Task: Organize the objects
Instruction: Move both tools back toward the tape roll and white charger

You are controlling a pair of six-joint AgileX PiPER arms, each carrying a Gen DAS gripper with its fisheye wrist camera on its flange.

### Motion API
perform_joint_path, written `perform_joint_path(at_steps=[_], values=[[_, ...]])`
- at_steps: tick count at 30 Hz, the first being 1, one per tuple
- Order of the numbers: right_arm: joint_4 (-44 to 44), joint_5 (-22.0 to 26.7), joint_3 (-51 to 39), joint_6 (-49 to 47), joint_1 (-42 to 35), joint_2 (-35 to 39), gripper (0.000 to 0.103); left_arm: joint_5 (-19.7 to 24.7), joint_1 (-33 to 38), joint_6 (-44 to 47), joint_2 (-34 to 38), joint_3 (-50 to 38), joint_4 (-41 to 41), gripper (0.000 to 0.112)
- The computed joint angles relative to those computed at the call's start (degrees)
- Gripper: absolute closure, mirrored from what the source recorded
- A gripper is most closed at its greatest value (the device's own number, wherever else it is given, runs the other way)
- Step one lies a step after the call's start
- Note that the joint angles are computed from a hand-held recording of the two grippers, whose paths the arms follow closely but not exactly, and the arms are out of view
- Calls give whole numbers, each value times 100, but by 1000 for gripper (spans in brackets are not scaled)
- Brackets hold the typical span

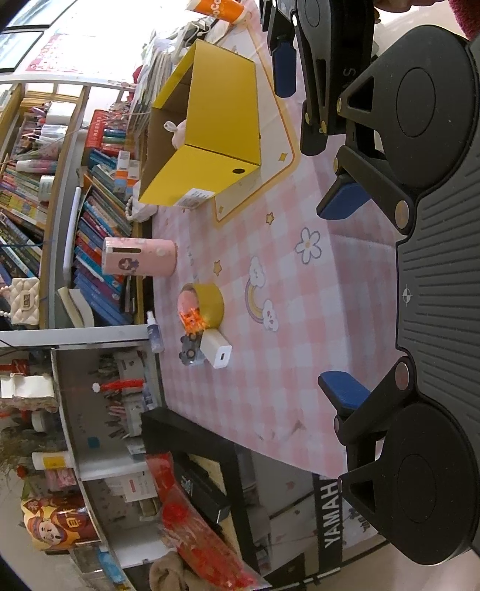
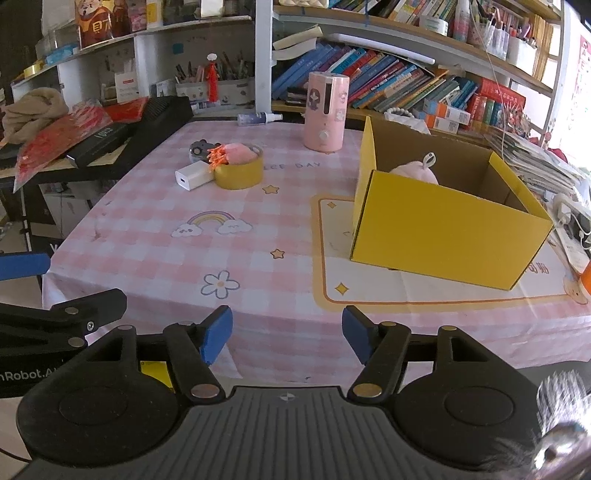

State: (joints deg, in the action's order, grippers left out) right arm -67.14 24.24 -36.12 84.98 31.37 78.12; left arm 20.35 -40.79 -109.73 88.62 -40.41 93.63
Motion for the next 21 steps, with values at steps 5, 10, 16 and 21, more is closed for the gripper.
perform_joint_path(at_steps=[5, 10, 16, 21], values=[[-97, 91, -75, 152, 164, 55, 38, -6, 89, -103, -108, 99, 167, 21], [-144, 129, -185, 200, 297, 152, 38, -25, 204, -183, -171, 157, 262, 21], [-135, 41, -351, 139, 291, 327, 38, -81, 347, -135, -166, 166, 252, 21], [-158, -111, -501, 68, 237, 521, 38, -130, 497, -112, -73, 105, 215, 21]])
